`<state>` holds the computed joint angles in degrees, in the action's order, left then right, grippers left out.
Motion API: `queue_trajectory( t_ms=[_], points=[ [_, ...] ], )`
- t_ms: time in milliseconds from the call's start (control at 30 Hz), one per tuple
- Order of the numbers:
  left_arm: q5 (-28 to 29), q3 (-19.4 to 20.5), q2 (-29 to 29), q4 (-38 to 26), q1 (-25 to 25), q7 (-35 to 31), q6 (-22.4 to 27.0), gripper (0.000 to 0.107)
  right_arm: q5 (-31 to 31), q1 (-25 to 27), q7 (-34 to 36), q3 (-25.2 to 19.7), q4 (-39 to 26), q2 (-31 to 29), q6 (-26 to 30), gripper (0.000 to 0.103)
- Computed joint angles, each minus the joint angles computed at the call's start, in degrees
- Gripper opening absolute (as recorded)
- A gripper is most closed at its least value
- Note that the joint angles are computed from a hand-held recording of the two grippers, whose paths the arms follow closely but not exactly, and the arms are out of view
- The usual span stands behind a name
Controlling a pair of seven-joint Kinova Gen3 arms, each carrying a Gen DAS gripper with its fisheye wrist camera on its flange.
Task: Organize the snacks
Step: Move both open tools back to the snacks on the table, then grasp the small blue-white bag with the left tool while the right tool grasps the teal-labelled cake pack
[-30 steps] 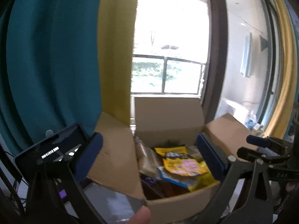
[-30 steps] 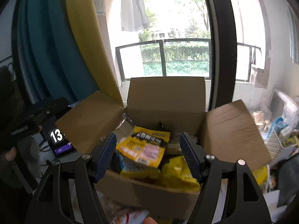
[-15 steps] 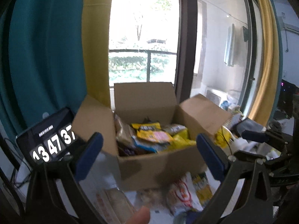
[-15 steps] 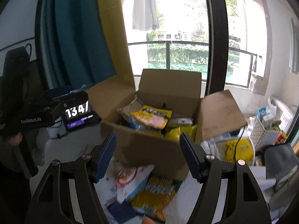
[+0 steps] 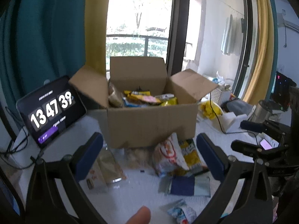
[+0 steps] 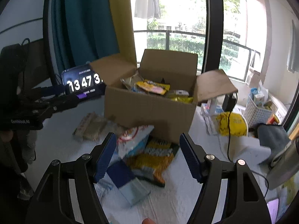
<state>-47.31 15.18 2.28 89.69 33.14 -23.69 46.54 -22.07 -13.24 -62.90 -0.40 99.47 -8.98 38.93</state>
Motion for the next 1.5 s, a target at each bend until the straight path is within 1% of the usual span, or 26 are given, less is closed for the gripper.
queue_trajectory(
  t_ms=[100, 167, 300, 367, 433, 500, 567, 600, 700, 833, 933, 1000, 1133, 1200, 1300, 1333, 1433, 1500],
  points=[
    [2.0, 0.4, -0.8, 2.0, 0.1, 1.4, -0.3, 0.101, -2.3, -0.4, 2.6, 1.4, 2.5, -1.3, 1.8, 0.073],
    [3.5, 0.9, -0.9, 3.2, 0.2, 1.5, -0.3, 0.101, -2.0, -0.2, 2.8, 1.2, 4.0, -2.0, 2.3, 0.073],
    [7.1, 1.6, -0.7, 5.0, 0.7, 0.7, -0.2, 0.101, -1.7, -0.1, 3.8, 1.7, 6.6, -2.9, 4.9, 0.073],
    [8.2, 1.9, -0.3, 5.8, 1.3, 0.8, 0.5, 0.101, 0.0, 0.0, 4.5, 1.2, 7.5, -3.1, 6.7, 0.073],
    [10.3, 1.8, -0.3, 6.8, 1.5, 0.4, 0.0, 0.101, 0.6, -0.2, 5.5, 1.0, 8.8, -3.7, 7.9, 0.073],
    [11.7, 1.8, -0.2, 7.7, 1.7, 0.4, -0.1, 0.101, -0.8, -0.7, 7.8, 2.2, 9.7, -4.1, 10.1, 0.073],
    [12.1, 1.8, -0.2, 8.6, 2.1, 1.2, 0.0, 0.101, -3.9, -0.6, 9.5, 3.9, 10.5, -3.9, 12.1, 0.073],
    [12.2, 1.9, -0.2, 9.2, 2.3, 1.9, 0.1, 0.101, -5.6, -0.7, 10.2, 4.8, 10.8, -3.5, 14.1, 0.073],
    [13.5, 1.9, -0.5, 10.4, 2.3, 2.6, -0.3, 0.101, -6.5, 0.2, 12.6, 4.0, 11.8, -3.5, 16.3, 0.073],
    [15.2, 2.2, -0.5, 11.4, 2.4, 2.1, -0.6, 0.101, -8.8, 1.3, 17.8, 5.0, 12.4, -3.0, 19.4, 0.073],
    [16.9, 2.2, -0.1, 11.5, 2.4, 0.8, -0.9, 0.101, -7.0, 2.2, 19.7, 3.8, 12.5, -2.3, 20.9, 0.077],
    [17.7, 2.0, 0.1, 11.4, 2.4, 0.0, -1.0, 0.101, -7.5, 2.6, 21.5, 3.7, 13.2, -2.3, 20.5, 0.081],
    [18.4, 1.5, 0.9, 10.6, 2.6, -0.7, -0.5, 0.101, -8.2, 3.0, 24.7, 3.7, 13.2, -2.1, 21.4, 0.081],
    [18.6, 1.3, 1.3, 10.1, 2.7, -1.1, -0.1, 0.101, -8.8, 3.3, 27.5, 4.3, 13.0, -2.4, 22.8, 0.081],
    [19.0, 0.9, 1.9, 9.5, 3.0, -1.6, 0.4, 0.101, -11.5, 4.2, 32.5, 6.2, 12.7, -2.1, 25.4, 0.082],
    [19.2, 0.8, 2.2, 9.2, 3.1, -1.9, 0.5, 0.101, -12.0, 4.5, 33.7, 6.3, 12.9, -2.2, 25.7, 0.082],
    [19.4, 0.5, 3.4, 7.9, 3.7, -2.5, 1.3, 0.101, -13.6, 4.9, 37.4, 6.0, 14.2, -2.3, 24.7, 0.082],
    [19.4, 0.2, 4.1, 6.9, 4.3, -3.0, 2.0, 0.101, -13.2, 5.2, 37.3, 5.0, 14.2, -2.0, 23.7, 0.082]
  ],
)
